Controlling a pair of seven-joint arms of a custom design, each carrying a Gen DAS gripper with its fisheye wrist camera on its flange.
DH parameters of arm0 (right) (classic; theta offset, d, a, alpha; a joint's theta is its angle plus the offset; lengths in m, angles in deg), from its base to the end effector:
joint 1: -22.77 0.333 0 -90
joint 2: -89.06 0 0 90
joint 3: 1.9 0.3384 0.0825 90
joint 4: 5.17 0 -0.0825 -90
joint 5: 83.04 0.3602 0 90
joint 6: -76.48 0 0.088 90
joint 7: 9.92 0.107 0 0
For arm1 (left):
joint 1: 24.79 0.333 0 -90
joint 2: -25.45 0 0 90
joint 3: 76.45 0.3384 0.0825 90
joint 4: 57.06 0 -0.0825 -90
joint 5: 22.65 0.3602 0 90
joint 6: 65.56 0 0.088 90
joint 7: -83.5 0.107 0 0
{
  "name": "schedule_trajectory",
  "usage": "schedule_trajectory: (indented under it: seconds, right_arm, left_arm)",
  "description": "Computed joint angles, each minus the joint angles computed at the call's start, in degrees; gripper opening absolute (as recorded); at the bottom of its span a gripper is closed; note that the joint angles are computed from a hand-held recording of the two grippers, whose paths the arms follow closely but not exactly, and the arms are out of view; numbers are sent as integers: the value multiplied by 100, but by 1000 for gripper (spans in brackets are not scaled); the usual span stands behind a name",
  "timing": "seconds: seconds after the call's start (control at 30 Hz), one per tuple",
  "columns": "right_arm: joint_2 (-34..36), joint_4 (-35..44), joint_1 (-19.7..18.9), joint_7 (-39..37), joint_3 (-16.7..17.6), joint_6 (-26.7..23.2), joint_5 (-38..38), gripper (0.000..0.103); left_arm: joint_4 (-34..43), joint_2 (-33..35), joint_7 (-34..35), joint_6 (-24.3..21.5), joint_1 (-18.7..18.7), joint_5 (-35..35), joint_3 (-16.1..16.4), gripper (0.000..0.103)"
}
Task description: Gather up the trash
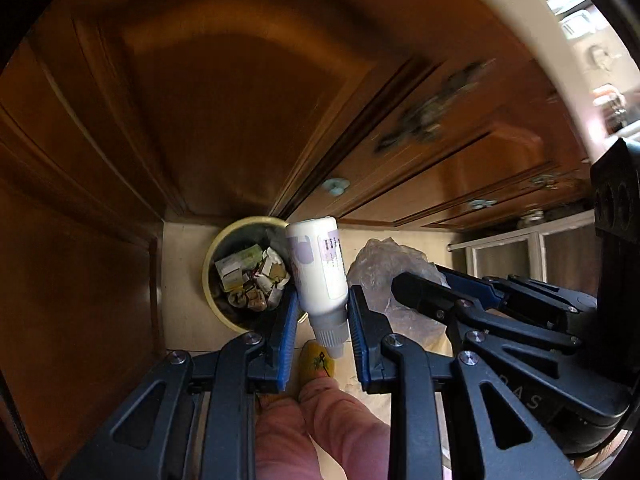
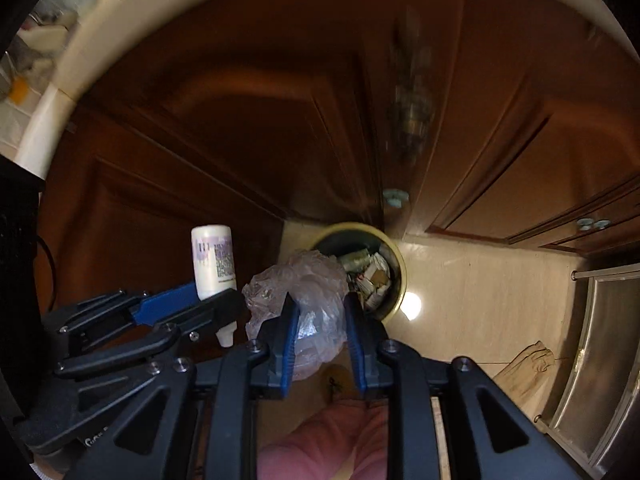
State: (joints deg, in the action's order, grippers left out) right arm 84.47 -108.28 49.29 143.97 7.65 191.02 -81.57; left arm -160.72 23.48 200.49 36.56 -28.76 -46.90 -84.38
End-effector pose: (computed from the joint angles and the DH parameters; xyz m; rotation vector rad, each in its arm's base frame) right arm 0.4319 0.3210 0.6260 -1.4718 2.4576 0.0512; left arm 0.5118 -0.1452 0.5826 1.3469 -2.5230 0.4776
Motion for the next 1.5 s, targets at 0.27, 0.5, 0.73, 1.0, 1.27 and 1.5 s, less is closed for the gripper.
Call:
schedule_trajectory:
  seconds: [0.27, 0.5, 0.73, 1.0, 1.27, 1.5]
  right_arm:
    - [153, -1259, -31, -445, -60, 1292, 293, 29]
    - [286, -1715, -71, -347, -79, 1863, 328, 41]
    - [280, -1678, -69, -387, -70, 1855, 365, 50]
    - [154, -1397, -62, -404, -71, 1458, 372, 50]
    - [17, -890, -56, -253, -56, 726, 339, 50]
    - [-49, -77, -40, -57, -25, -171, 237, 50]
  left_arm:
    - [-1147, 199, 11, 1456, -164, 205, -130, 23]
    - [-1340, 521, -279, 1971, -148, 580, -82, 82]
    - [-1251, 549, -322, 1966, -51, 702, -40, 87]
    - [-1040, 391, -399, 1698, -44, 820, -49, 88]
    - [-507, 182, -525, 981, -39, 1021, -37, 88]
    - [382, 45, -708, 71, -21, 1095, -24, 88]
